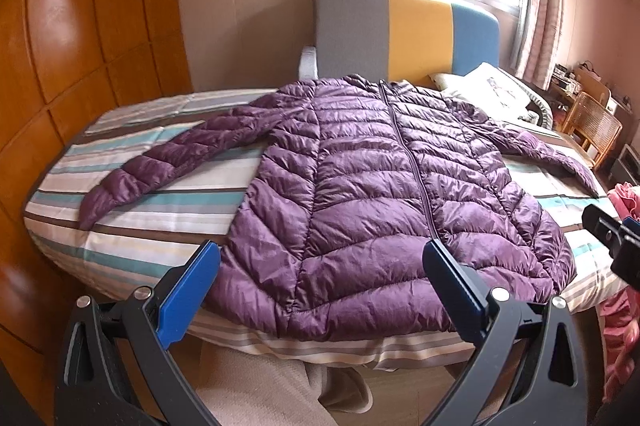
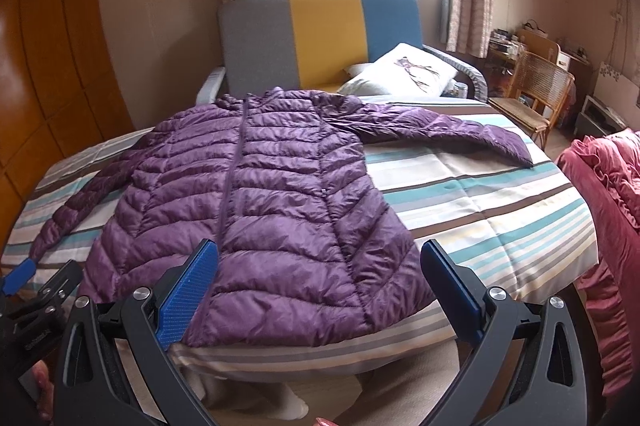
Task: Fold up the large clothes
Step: 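Grasp the purple jacket's sleeve cuff with the right gripper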
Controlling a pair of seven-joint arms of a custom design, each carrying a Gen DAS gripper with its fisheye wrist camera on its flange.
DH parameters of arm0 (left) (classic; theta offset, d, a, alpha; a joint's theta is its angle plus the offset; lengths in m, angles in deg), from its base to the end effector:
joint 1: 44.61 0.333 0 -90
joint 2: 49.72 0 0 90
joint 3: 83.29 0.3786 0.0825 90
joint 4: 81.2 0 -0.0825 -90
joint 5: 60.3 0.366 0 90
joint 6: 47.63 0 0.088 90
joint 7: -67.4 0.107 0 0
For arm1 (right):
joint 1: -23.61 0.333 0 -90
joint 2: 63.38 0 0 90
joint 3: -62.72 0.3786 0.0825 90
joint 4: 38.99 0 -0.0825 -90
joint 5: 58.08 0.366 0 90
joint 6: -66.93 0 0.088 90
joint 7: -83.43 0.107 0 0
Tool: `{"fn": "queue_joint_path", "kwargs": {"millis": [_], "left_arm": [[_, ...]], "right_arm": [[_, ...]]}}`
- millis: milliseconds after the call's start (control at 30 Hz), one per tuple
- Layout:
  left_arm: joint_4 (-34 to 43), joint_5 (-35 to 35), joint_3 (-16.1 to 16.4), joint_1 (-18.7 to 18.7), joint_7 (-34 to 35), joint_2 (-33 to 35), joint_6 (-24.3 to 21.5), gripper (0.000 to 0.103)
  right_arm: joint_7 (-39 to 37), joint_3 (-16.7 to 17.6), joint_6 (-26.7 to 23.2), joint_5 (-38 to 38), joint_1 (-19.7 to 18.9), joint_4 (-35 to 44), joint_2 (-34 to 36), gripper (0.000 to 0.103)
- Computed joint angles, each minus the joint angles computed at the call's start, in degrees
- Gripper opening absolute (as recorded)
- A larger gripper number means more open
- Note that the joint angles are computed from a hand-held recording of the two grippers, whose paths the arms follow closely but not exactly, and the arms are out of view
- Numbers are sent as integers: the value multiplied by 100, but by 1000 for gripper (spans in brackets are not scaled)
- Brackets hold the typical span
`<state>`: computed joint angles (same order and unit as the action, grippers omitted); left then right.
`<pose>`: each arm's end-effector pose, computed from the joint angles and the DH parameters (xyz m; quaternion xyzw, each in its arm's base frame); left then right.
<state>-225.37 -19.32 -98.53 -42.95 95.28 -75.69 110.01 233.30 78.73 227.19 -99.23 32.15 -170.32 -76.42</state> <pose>0.3842 -0.1372 0.5635 -0.7214 0.5592 -0.2527 0.3211 0.4281 0.2428 0.5822 -0.6429 0.6458 -0.2718 0.3093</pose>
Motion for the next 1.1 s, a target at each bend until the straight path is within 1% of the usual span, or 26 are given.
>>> {"fn": "queue_joint_path", "kwargs": {"millis": [67,133,167,200,233,267,300,333,367,400,433,500,567,633,700,733,800,833,867,900,967,1033,1100], "left_arm": [[9,-57,137,-18,76,130,237,101],[56,0,144,107,42,291,435,101],[106,72,100,191,4,364,454,101],[218,168,35,282,-21,481,361,101],[302,262,11,329,-43,569,312,101],[407,480,-57,437,-153,678,284,101],[512,611,-77,464,-201,775,177,101],[698,757,-118,484,-239,947,-44,101],[781,869,-75,464,-285,1041,-86,101],[920,1072,-76,478,-401,1196,-163,101],[1025,1136,-33,438,-409,1309,-270,101],[1198,1303,82,373,-517,1533,-320,101],[1406,1174,254,245,-371,1815,-420,101],[1573,889,479,121,-131,2078,-333,101],[1729,794,615,44,-14,2300,-328,101],[1846,971,648,21,-129,2434,-397,101],[1997,1202,716,-62,-276,2604,-529,101],[2095,1284,753,-101,-302,2713,-576,101],[2188,1378,788,-144,-344,2812,-641,101],[2263,1516,828,-185,-432,2896,-678,101],[2385,1740,898,-258,-535,3021,-788,101],[2530,1932,949,-338,-610,3160,-993,101],[2658,1989,990,-391,-556,3291,-1173,101]], "right_arm": [[153,-6,41,-151,-116,48,81,100],[380,-37,46,-418,-226,140,197,100],[578,-55,104,-660,-295,174,258,100],[737,-92,126,-873,-335,226,336,100],[767,-189,164,-953,-323,293,458,100],[595,-357,349,-853,-267,335,601,100],[140,-571,570,-480,-155,364,753,100],[-264,-725,676,-79,-53,381,850,100],[-482,-847,800,192,-16,405,969,100],[-388,-937,923,188,-42,444,1089,100],[-475,-1034,972,369,-16,447,1163,100],[-1221,-1216,993,1313,61,524,1395,100],[-1256,-1408,594,1554,132,802,1666,100],[-1316,-1610,680,1887,133,942,1923,100],[-1353,-1775,778,2198,140,1053,2117,100],[-1579,-1772,921,2558,43,1102,2234,100],[-1762,-1833,964,2988,-11,1299,2449,100],[-1975,-1723,1076,3464,-188,1395,2581,100],[-2098,-1651,1168,3817,-294,1473,2686,95],[-2308,-1457,1302,4331,-523,1578,2825,91],[-2318,-1509,1293,4695,-543,1787,3011,78],[-2376,-1503,1321,5090,-626,2045,3238,75],[-2350,-1595,1372,5387,-621,2255,3425,73]]}}
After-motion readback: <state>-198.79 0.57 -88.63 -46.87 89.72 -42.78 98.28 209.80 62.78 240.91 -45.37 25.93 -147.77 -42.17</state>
